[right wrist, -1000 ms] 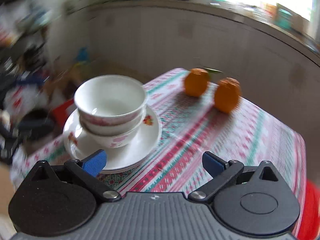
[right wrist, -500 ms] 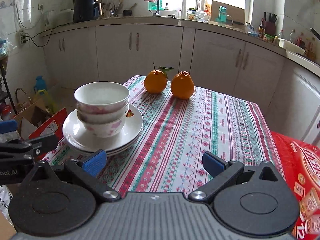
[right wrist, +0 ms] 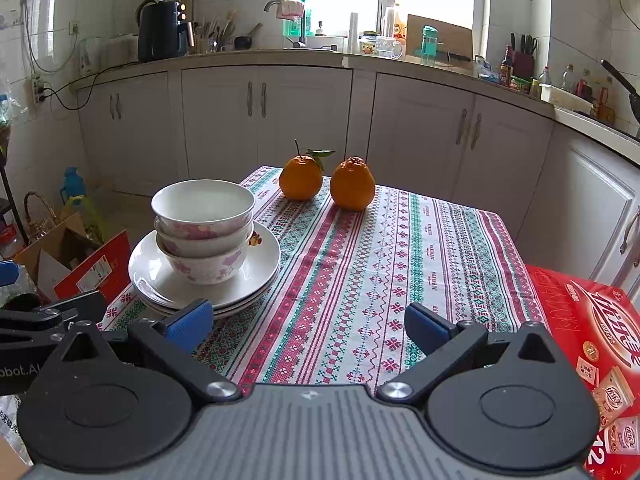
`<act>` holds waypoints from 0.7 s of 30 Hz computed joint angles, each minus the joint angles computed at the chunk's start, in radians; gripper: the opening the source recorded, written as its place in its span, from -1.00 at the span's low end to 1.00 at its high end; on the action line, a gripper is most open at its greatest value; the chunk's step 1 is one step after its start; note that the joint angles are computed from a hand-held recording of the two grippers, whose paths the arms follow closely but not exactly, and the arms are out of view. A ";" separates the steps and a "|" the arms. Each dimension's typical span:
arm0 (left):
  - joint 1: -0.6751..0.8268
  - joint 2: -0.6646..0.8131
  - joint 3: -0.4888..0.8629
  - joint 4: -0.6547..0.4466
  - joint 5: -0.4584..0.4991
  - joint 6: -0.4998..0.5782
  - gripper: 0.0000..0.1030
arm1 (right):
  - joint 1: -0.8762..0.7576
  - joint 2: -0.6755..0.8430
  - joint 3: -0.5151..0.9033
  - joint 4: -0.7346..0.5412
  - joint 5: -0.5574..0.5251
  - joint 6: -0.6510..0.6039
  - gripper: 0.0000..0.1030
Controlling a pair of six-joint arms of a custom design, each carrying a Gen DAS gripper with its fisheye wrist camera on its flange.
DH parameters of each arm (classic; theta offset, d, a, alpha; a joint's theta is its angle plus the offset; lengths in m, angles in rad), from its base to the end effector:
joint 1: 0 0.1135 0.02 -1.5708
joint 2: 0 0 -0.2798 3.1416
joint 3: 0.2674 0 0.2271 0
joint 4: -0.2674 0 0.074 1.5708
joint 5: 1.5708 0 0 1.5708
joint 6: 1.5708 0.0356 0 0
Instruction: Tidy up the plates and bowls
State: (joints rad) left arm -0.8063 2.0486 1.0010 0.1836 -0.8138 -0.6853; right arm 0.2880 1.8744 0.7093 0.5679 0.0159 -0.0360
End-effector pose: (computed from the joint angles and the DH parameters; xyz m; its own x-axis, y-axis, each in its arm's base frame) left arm 0.2776 -0.2520 0.1274 -0.5144 -0.0915 -0.8526 -0.2024 0.9792 0.0170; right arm 0.3222 0.0948 0.1413 -0.5291 -0.1943 -0.8261 -0.2906 0.9561 -0.0387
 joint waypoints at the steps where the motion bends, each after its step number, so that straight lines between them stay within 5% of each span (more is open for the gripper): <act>1: -0.001 0.000 0.001 -0.002 0.000 -0.002 0.99 | -0.003 -0.001 -0.001 0.002 -0.004 0.001 1.00; 21: -0.009 0.001 0.026 -0.032 -0.009 -0.006 0.99 | -0.008 -0.009 -0.004 0.007 0.001 0.008 1.00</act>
State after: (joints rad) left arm -0.8151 2.0500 1.0267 0.1516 -0.8230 -0.6916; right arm 0.2795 1.8652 0.7050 0.5752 0.0168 -0.0281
